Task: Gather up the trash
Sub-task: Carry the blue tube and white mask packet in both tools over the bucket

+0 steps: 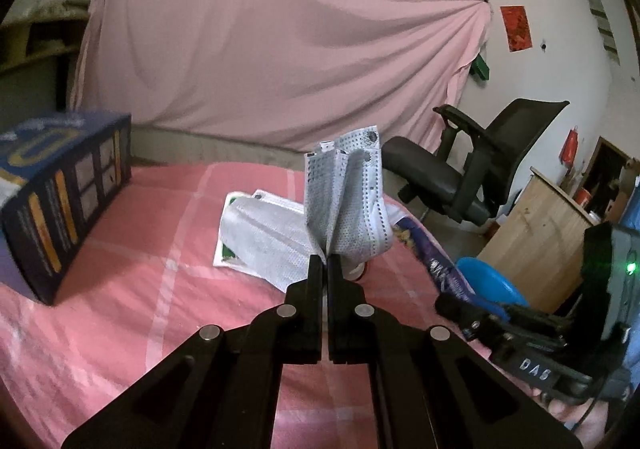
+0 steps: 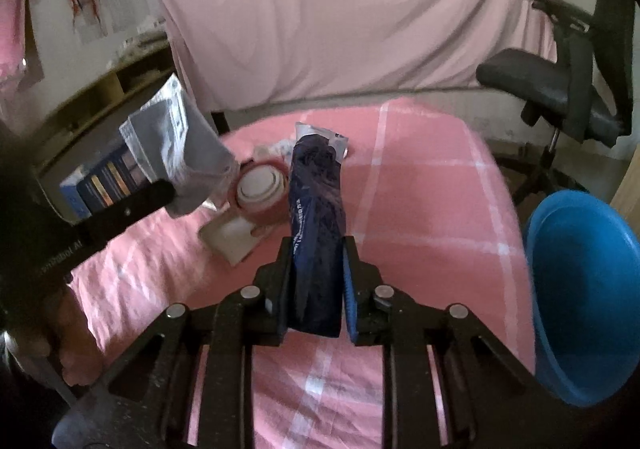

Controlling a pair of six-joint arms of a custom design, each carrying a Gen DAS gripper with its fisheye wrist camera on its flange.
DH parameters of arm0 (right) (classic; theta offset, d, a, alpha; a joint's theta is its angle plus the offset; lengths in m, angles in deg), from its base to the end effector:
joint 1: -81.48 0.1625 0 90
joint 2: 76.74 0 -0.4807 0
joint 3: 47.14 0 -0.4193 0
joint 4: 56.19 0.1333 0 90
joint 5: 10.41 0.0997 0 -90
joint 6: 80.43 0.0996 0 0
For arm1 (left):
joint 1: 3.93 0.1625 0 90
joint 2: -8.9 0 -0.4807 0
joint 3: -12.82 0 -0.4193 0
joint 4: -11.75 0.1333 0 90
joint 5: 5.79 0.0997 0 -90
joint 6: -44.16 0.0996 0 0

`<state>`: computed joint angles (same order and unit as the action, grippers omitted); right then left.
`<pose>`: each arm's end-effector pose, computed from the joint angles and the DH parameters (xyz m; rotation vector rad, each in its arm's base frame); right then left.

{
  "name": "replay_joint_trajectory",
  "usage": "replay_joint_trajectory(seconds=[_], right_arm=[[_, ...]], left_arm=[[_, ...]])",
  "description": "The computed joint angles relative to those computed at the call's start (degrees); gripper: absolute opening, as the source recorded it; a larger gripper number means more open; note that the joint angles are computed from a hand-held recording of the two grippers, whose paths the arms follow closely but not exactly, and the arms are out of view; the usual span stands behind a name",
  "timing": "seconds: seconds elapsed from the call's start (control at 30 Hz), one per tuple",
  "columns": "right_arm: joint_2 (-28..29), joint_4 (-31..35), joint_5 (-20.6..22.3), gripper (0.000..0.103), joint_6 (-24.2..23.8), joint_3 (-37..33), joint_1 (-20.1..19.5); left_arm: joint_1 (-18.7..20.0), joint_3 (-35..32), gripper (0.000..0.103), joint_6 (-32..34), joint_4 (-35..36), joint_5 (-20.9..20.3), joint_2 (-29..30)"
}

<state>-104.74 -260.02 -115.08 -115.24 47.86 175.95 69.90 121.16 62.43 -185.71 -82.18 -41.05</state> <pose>0.1644 -0.7161 0.0090 0.7153 -2.4228 0.9692 -0.0354 -0.6848 0.1853 0.6458 2.5707 -1.2021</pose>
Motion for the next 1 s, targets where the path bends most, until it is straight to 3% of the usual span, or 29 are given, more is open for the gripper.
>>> replay_joint_trajectory(seconds=[0.23, 0.5, 0.7, 1.0], right_arm=[[-0.8, -15.5, 6.4, 0.046, -3.1, 4.1, -0.4], [-2.8, -33.0, 13.7, 0.047, -2.8, 8.6, -2.1], [-4.7, -40.8, 13.2, 0.047, -0.6, 10.1, -3.6], [-9.5, -42.0, 8.5, 0.048, 4.5, 13.8, -7.6]], left_arm=[[-3.3, 4.9, 0.0, 5.3, -13.3, 0.0, 0.8], [-7.6, 5.8, 0.0, 10.7, -20.3, -1.5, 3.4], [-11.0, 3.5, 0.0, 14.4, -19.4, -3.2, 6.8], [-14.8, -3.4, 0.0, 14.5, -10.4, -4.6, 14.0]])
